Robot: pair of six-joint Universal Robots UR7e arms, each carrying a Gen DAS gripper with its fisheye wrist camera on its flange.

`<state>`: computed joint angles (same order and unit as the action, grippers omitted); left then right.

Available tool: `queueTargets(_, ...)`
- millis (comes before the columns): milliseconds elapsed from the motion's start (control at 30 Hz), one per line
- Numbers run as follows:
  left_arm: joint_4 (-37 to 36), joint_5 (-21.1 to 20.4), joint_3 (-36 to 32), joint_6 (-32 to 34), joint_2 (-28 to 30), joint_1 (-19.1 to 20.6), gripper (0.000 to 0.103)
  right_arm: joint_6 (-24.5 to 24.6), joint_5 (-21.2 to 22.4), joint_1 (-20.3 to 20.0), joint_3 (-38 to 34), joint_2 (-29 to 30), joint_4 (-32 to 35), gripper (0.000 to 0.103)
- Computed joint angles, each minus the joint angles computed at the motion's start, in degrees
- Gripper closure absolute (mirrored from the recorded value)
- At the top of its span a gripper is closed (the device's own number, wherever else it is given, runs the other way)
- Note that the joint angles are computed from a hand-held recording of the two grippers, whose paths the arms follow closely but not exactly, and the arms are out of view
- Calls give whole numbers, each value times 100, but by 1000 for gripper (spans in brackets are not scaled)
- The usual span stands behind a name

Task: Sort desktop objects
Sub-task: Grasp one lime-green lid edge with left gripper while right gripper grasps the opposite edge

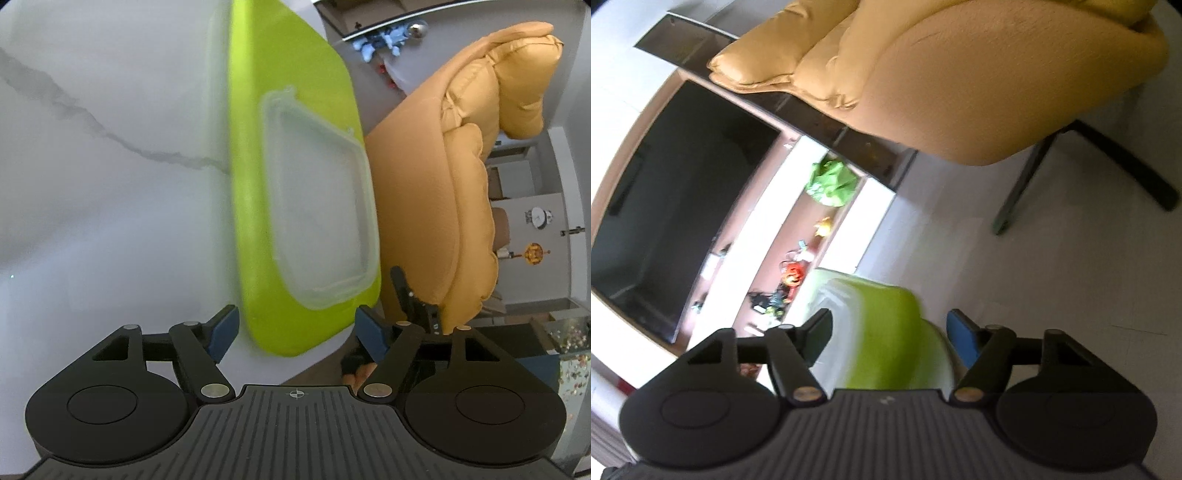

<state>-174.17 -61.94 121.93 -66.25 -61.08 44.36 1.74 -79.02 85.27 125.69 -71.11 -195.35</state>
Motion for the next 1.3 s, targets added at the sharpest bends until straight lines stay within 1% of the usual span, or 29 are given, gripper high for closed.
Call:
queueTargets(33, -3, 19, 83, -35, -61, -13, 22, -41, -20, 31, -42, 66, -70, 35)
queueTargets(67, -20, 31, 95, -53, -71, -7, 21, -115, -111, 71, -51, 91, -147, 41)
queueTargets(100, -64, 50, 153, -89, -110, -16, 20, -232, -221, 123, -28, 101, -246, 65)
queueTargets(133, -77, 58, 155, -98, -116, -15, 19, -338, -278, 146, 23, 42, -225, 69)
queueTargets(167, -90, 67, 158, -107, -123, -15, 19, -330, -171, 98, 92, -88, -50, 71)
queueTargets(200, -88, 72, 175, -100, -145, -25, 18, -195, -25, 33, 157, -206, 118, 73)
queueTargets(267, -49, 95, 210, -65, -198, -59, 16, -42, 220, -100, 338, -404, 235, 75)
queueTargets(333, 25, 120, 192, -30, -224, -77, 12, -23, 296, -203, 575, -632, 246, 75)
queueTargets(433, 76, 150, 203, -15, -260, -114, 12, 121, 369, -393, 900, -991, 130, 75)
queueTargets(500, 127, 229, 220, -19, -279, -162, 12, 21, 280, -488, 1031, -1200, 221, 73)
queueTargets(533, 177, 275, 212, -5, -280, -186, 12, -16, 144, -488, 1064, -1253, 278, 70)
queueTargets(567, 210, 301, 212, 13, -287, -206, 12, 30, -16, -477, 1120, -1275, 254, 60)
queueTargets(600, 205, 309, 219, 20, -291, -225, 12, 158, -11, -509, 1207, -1274, 147, 47)
queueTargets(633, 199, 317, 227, 25, -296, -243, 11, 350, 144, -588, 1329, -1257, -30, 41)
queueTargets(700, 207, 338, 251, -1, -322, -272, 10, 836, 498, -759, 1640, -1148, -622, 18)
queueTargets(733, 218, 355, 262, -14, -337, -286, 10, 1093, 543, -798, 1801, -1064, -957, 14)
queueTargets(767, 228, 377, 269, -17, -350, -300, 10, 1342, 557, -821, 1960, -973, -1260, 13)
queueTargets(800, 244, 403, 282, -26, -370, -314, 10, 1538, 581, -824, 2078, -871, -1465, 13)
queueTargets(833, 256, 419, 296, -41, -392, -324, 10, 1602, 602, -784, 2125, -781, -1472, 13)
queueTargets(867, 248, 420, 319, -47, -419, -330, 10, 1580, 544, -697, 2129, -684, -1458, 15)
queueTargets(933, 208, 418, 354, -30, -459, -334, 10, 1476, 252, -403, 1999, -460, -1404, 20)
queueTargets(967, 182, 418, 371, -16, -477, -336, 10, 1501, 106, -266, 1900, -360, -1346, 26)
queueTargets(1000, 155, 424, 390, 1, -497, -336, 10, 1603, 61, -182, 1815, -275, -1319, 39)
queueTargets(1033, 148, 436, 401, 10, -514, -334, 10, 1712, 25, -124, 1770, -268, -1276, 41)
queueTargets(1067, 141, 446, 413, 15, -533, -326, 9, 1810, -151, -21, 1721, -325, -1167, 45)
queueTargets(1100, 112, 441, 437, 33, -556, -308, 9, 1873, -247, 52, 1683, -417, -1037, 46)
queueTargets(1133, 61, 436, 459, 53, -565, -282, 9, 1877, -207, 74, 1664, -566, -878, 47)
queueTargets(1200, -153, 380, 494, 70, -529, -195, 7, 1841, -48, 95, 1618, -890, -524, 54)
queueTargets(1300, -808, 102, 486, 105, -289, 25, 5, 1673, 724, -121, 1458, -1538, 409, 62)
